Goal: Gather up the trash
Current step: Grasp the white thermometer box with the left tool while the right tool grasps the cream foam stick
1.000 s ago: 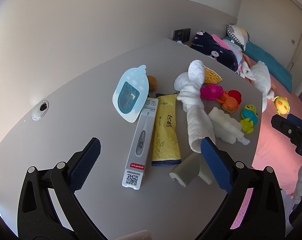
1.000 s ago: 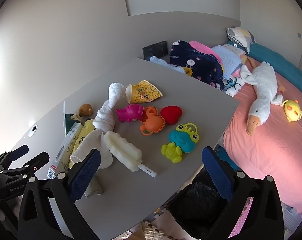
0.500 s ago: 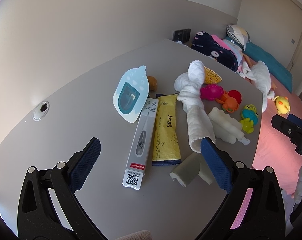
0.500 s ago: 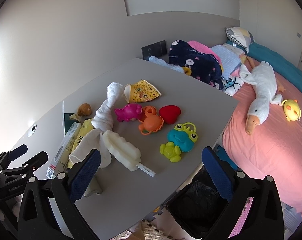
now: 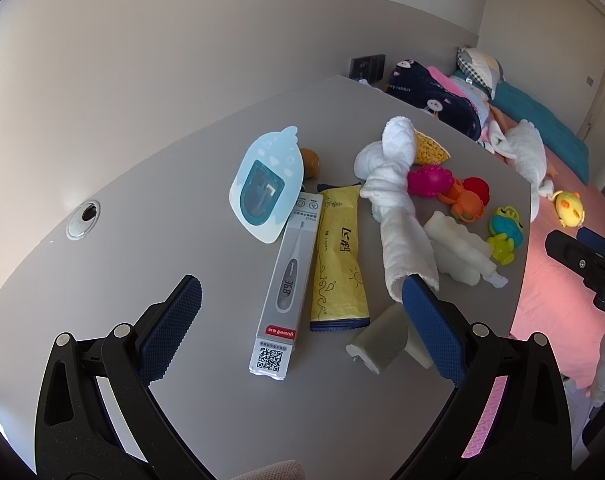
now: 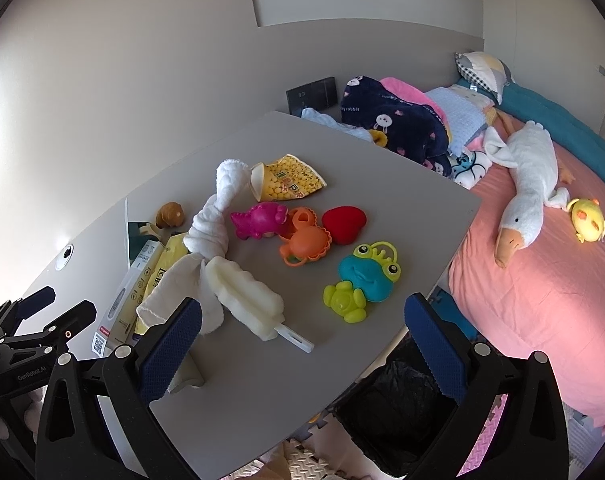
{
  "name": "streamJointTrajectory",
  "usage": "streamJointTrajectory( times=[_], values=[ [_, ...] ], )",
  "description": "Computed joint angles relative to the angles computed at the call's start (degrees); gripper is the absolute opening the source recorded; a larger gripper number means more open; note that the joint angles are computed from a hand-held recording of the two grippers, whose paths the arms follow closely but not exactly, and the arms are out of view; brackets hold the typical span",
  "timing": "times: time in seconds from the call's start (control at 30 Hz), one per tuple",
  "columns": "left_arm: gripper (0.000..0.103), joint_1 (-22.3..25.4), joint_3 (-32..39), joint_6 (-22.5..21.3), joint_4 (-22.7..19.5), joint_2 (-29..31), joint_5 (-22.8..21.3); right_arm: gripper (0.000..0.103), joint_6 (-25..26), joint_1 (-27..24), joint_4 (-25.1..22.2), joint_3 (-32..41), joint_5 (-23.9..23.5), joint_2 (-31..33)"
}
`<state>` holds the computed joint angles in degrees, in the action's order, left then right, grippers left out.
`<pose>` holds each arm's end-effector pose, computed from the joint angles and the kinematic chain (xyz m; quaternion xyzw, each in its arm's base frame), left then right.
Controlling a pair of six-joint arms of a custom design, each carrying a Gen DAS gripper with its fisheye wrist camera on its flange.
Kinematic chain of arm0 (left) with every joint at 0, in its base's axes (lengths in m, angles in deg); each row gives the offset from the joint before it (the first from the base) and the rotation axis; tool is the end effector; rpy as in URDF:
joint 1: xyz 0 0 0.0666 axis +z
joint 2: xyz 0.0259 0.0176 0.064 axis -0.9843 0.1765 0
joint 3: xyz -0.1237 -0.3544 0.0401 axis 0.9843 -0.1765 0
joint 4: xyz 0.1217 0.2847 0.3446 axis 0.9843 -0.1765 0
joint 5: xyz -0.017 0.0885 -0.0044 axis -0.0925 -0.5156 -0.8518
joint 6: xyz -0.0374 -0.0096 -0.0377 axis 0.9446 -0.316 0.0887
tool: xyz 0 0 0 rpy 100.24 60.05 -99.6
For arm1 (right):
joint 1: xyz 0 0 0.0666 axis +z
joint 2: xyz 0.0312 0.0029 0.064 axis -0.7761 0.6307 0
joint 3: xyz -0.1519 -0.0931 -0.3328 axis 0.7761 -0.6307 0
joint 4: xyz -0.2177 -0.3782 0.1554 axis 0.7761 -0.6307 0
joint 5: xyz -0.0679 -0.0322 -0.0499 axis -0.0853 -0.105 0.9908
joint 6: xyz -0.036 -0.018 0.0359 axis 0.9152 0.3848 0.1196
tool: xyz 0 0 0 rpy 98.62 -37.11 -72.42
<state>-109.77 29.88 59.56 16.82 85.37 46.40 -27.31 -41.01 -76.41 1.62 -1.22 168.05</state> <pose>0.4617 -0.2434 0.3524 -0.3022 0.8942 0.0836 0.3196 0.6203 0.1253 0.3547 -0.3232 0.8682 0.2087 0.3135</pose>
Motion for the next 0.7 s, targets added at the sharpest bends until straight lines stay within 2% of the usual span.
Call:
streamJointTrajectory(
  times=[0.23, 0.43, 0.5, 0.7],
  values=[
    [0.097, 1.4, -1.4, -0.1, 0.4, 0.3, 0.6, 0.101, 1.3, 1.5, -1.4, 1.4, 0.5, 1.5],
    [0.097, 3.5, -2.5, 0.3, 0.8, 0.9, 3.4, 0.095, 3.1, 3.0, -3.5, 3.3, 1.6, 3.5],
    [0.097, 4.0, -2.8, 0.3, 1.1, 1.0, 4.1, 0.092, 3.8, 3.5, -4.3, 3.9, 1.9, 4.2],
    [0.097, 5.2, -2.9, -0.9, 1.0, 2.2, 5.1, 0.075, 6.2, 4.9, -7.9, 6.7, 3.0, 7.0]
  ],
)
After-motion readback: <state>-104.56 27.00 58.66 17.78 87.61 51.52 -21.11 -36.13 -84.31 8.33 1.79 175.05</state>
